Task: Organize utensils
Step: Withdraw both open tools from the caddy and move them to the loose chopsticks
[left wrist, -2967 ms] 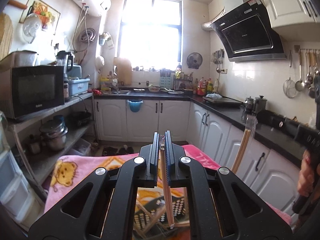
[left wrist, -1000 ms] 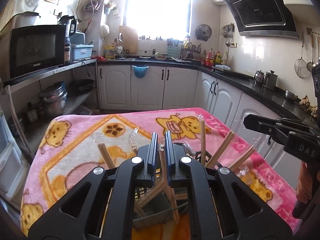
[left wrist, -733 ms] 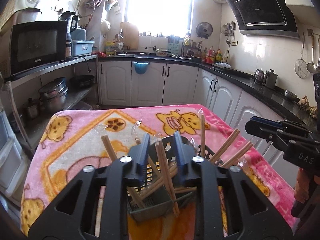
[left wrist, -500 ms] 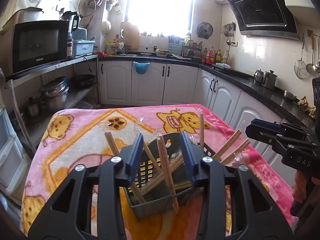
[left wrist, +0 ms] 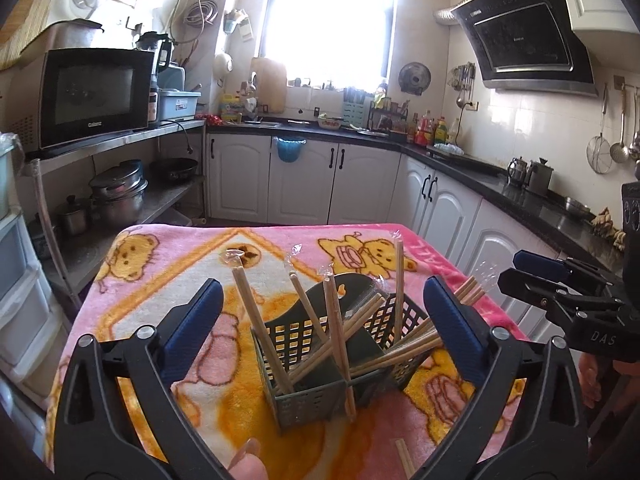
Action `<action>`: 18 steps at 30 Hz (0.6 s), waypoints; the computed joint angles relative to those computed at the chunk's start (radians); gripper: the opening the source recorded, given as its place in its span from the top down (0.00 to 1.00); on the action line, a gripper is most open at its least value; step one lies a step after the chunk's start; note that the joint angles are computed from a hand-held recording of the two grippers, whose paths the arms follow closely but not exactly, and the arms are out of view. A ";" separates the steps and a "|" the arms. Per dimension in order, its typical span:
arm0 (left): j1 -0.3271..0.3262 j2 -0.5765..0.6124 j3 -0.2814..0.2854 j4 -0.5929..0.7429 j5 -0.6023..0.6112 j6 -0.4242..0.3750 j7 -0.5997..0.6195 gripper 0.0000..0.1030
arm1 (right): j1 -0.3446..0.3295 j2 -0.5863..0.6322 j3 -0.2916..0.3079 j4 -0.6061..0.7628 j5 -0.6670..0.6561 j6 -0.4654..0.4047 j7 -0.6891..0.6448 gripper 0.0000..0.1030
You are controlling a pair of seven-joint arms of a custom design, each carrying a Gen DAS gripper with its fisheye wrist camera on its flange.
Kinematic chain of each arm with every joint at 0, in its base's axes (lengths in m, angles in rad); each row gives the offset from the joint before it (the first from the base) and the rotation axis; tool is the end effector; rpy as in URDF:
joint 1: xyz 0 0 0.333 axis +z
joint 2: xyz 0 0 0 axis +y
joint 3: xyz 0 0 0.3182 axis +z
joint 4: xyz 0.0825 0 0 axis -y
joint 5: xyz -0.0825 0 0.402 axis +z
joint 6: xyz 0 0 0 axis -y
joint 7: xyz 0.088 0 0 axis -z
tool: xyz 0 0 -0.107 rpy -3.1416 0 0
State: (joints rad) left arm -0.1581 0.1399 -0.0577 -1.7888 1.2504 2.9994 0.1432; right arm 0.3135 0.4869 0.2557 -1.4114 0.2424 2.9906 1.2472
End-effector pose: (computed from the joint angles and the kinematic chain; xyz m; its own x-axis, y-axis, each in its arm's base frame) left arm 0.6211 -0.2039 0.5535 -0.0204 -0.9925 0.1209 -0.3945 -0.1031 -0.9131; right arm 0.6749 0.3538 0.5580 0.5720 -0.8181 -0.0592 -0.3891 -0.2071 -0.8976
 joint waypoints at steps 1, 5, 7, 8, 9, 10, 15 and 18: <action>-0.001 -0.008 0.002 -0.006 0.011 0.003 -0.016 0.10 | -0.003 -0.006 0.003 -0.009 0.004 0.004 -0.002 0.39; 0.008 -0.028 -0.004 -0.027 0.024 0.015 -0.038 0.10 | -0.017 -0.030 0.021 -0.045 0.021 0.025 -0.020 0.35; 0.013 -0.039 -0.007 -0.037 0.042 0.022 -0.059 0.10 | -0.025 -0.043 0.032 -0.063 0.029 0.033 -0.031 0.35; 0.015 -0.043 -0.009 -0.041 0.052 0.022 -0.070 0.10 | -0.032 -0.051 0.041 -0.076 0.036 0.039 -0.041 0.34; 0.017 -0.051 -0.012 -0.048 0.068 0.023 -0.088 0.10 | -0.030 -0.059 0.040 -0.087 0.037 0.046 -0.043 0.32; 0.021 -0.055 -0.015 -0.052 0.079 0.025 -0.099 0.10 | -0.028 -0.070 0.036 -0.104 0.037 0.056 -0.042 0.31; 0.043 -0.088 -0.034 -0.082 0.145 0.039 -0.169 0.10 | -0.049 -0.102 0.060 -0.158 0.055 0.080 -0.068 0.28; 0.056 -0.106 -0.046 -0.100 0.179 0.043 -0.208 0.10 | -0.057 -0.123 0.070 -0.190 0.068 0.087 -0.081 0.27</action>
State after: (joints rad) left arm -0.1018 0.0343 -0.1042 -1.8888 1.4295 3.0420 -0.0650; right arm 0.2564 0.3641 0.3261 -1.6014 0.3107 3.0779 1.1665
